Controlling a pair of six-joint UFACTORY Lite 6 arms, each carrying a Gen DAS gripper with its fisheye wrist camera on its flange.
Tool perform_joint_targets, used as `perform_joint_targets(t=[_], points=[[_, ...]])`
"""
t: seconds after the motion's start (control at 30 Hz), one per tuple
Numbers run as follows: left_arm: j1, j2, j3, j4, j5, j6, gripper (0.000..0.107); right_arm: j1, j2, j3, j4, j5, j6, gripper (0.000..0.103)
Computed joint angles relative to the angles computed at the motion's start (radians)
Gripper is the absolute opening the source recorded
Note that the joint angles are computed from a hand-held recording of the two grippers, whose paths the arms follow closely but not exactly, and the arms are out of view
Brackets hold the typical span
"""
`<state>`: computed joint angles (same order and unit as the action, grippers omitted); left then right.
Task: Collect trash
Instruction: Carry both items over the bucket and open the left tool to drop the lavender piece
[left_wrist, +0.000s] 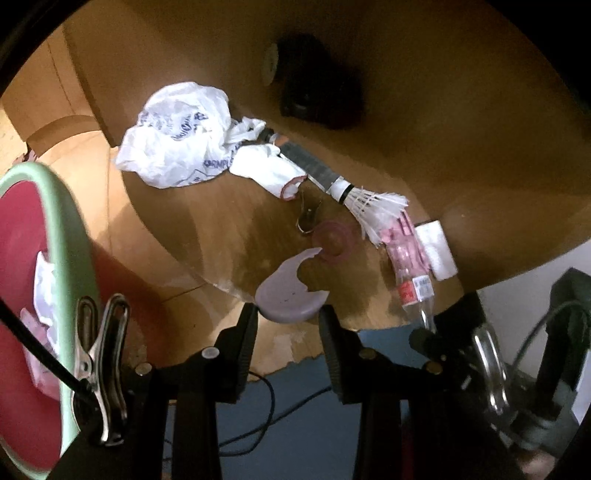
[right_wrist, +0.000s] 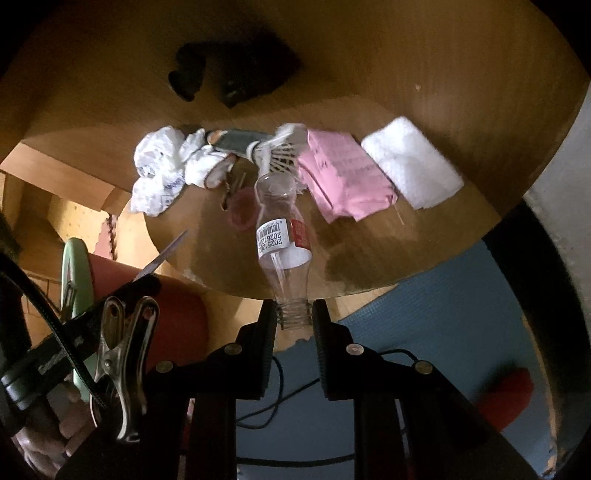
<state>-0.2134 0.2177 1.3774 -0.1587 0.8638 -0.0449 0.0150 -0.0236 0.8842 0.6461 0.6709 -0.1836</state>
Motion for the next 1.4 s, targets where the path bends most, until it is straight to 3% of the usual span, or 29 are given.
perform_joint_targets(t=[0.47,0.73,1.17,1.4], points=[[0.003,-0.332,-0.041,0.044,0.190,-0.009,0.036,0.045,-0.189,0.054,-0.056,0.178,0.120,0.021],[0.130,-0.470,0.048,0.027,0.365,0.013,0.036,0.191,-0.269,0.111,-0.144,0.221,0.268,0.021],[0.513,-0.379,0.335,-0.052,0.547,0.202,0.036,0.519,-0.224,0.337,-0.329,0.232,0.494,0.021],[0.662,-0.248,0.498,-0.108,0.605,0.296,0.036,0.569,-0.116,0.469,-0.318,0.259,0.499,0.021]])
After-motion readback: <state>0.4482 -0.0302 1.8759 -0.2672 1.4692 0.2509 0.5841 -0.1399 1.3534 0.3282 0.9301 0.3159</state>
